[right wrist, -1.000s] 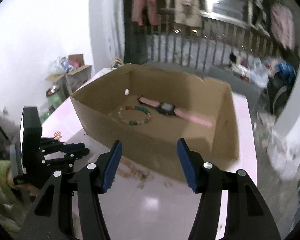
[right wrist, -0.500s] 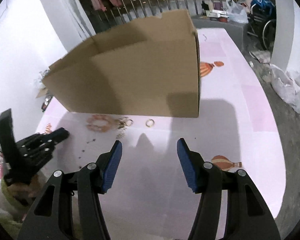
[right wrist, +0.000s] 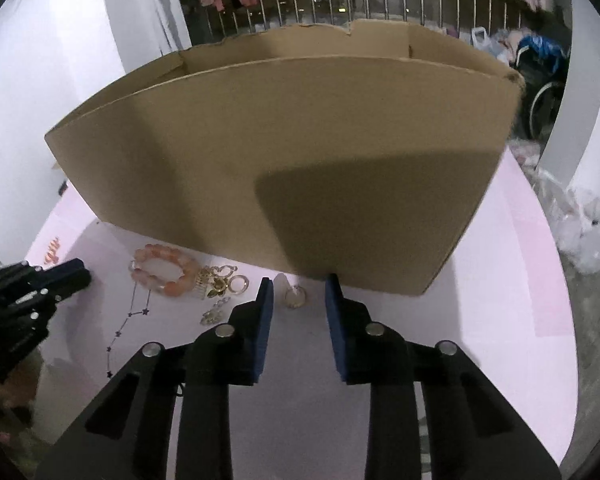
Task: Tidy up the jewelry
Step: 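Reach the right tool toward the pale pink bracelet and gold charms, then open the right tool around the small gold ring and close on it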
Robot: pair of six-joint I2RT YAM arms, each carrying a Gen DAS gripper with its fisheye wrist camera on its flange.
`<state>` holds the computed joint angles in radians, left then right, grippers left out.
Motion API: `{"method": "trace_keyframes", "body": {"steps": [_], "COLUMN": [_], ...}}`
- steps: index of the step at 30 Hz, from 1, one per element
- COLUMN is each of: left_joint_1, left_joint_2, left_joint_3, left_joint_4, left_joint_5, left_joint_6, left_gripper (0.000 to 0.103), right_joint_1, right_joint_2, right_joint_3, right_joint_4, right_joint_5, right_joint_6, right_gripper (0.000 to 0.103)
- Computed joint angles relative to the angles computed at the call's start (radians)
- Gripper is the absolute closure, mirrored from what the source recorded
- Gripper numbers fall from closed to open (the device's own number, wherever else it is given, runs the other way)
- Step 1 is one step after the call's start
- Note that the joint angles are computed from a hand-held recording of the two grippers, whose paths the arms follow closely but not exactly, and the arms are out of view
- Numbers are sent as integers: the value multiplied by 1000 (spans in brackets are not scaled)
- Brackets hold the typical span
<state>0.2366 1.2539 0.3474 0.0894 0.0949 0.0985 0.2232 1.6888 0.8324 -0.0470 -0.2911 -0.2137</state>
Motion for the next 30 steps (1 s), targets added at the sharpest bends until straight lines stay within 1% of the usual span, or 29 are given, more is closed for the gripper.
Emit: {"method": "trace_keyframes", "body": {"steps": [2,4,9,11,13,14,17,18,19,23,30], "left_joint_1": [3,1,2,2,3,4,4,3,3,-1,-2], "left_joint_2": [-2,-5,-6,-3,-2,0,2,2,2,2,-2], "left_joint_3": [-1,-3,-5,-6,-7,-6,-7,-8,-8,-9,-9], "left_joint_4": [-2,-2,2,5,9,10,13,16,16,18,15], "left_joint_5": [6,2,3,2,4,5,6,6,6,3,1], "left_joint_6": [2,2,4,2,4,5,4,4,4,3,1], "left_gripper": [90,90,90,90,90,90,90,90,90,90,90], "right_joint_1": [7,16,34,25,25,27,12,5,-1,-34,-50], "right_joint_2": [-7,-10,-7,-10,-5,-7,-7,-10,-12,-25,-89], "right_joint_3": [-12,-10,-24,-18,-5,-6,-4,-7,-2,-8,-49], "right_joint_4": [11,0,24,13,2,-1,-7,-7,-17,-48,-76], "right_joint_5": [17,24,48,47,47,50,25,13,3,-43,-54], "right_joint_6": [-15,-18,-4,-1,5,16,42,50,56,66,54], "right_gripper": [78,82,82,83,90,92,92,94,101,101,101]}}
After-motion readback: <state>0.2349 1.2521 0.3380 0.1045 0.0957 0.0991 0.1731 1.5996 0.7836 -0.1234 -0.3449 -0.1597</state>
